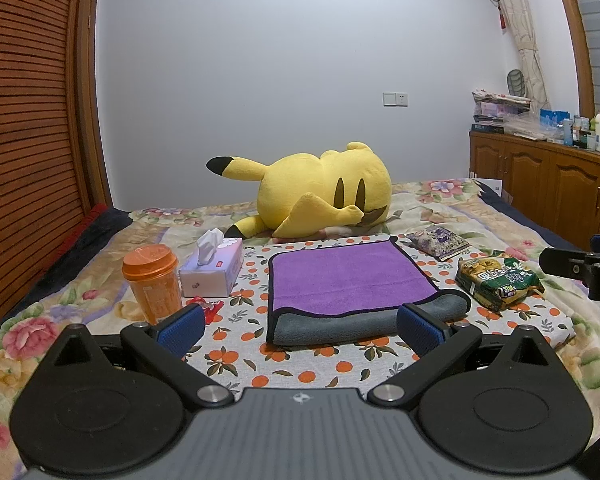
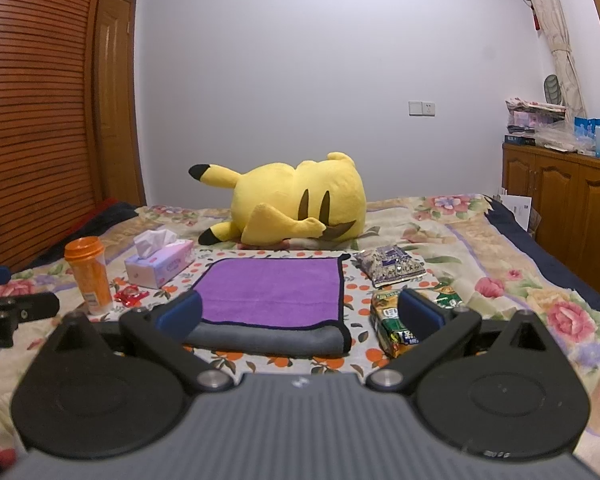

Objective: Fold towel

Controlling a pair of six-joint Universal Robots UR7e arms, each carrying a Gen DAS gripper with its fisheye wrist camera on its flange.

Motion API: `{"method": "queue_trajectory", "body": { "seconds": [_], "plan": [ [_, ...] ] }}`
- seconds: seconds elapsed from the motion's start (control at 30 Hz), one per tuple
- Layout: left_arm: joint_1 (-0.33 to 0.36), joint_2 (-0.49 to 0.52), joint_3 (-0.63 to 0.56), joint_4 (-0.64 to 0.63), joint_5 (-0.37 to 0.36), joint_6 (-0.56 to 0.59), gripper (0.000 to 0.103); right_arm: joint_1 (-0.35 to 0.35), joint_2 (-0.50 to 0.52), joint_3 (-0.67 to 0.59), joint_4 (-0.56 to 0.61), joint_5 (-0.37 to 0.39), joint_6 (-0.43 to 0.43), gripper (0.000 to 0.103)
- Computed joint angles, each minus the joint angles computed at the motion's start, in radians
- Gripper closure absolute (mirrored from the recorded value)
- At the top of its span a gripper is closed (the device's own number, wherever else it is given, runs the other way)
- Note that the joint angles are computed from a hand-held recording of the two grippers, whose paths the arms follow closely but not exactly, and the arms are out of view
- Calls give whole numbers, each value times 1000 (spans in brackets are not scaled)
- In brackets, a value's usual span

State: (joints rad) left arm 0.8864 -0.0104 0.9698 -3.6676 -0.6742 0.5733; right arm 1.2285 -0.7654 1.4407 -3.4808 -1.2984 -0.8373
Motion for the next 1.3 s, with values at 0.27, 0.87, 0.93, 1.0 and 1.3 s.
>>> {"method": "queue_trajectory", "body": {
  "seconds": [0.27,0.87,0.93,1.0,1.3],
  "plan": [
    [1,1,-2,0,0,2,0,0,2,-5,4,-2,2,0],
    [1,1,-3,2,0,-1,0,0,2,-10,11,-3,4,0],
    [1,2,-4,1,0,1,0,0,2,-10,11,-4,4,0],
    [1,1,-3,2,0,0,0,0,3,-11,11,-3,5,0],
    [1,1,-3,2,0,1,0,0,2,-12,12,-3,5,0]
  ]
}}
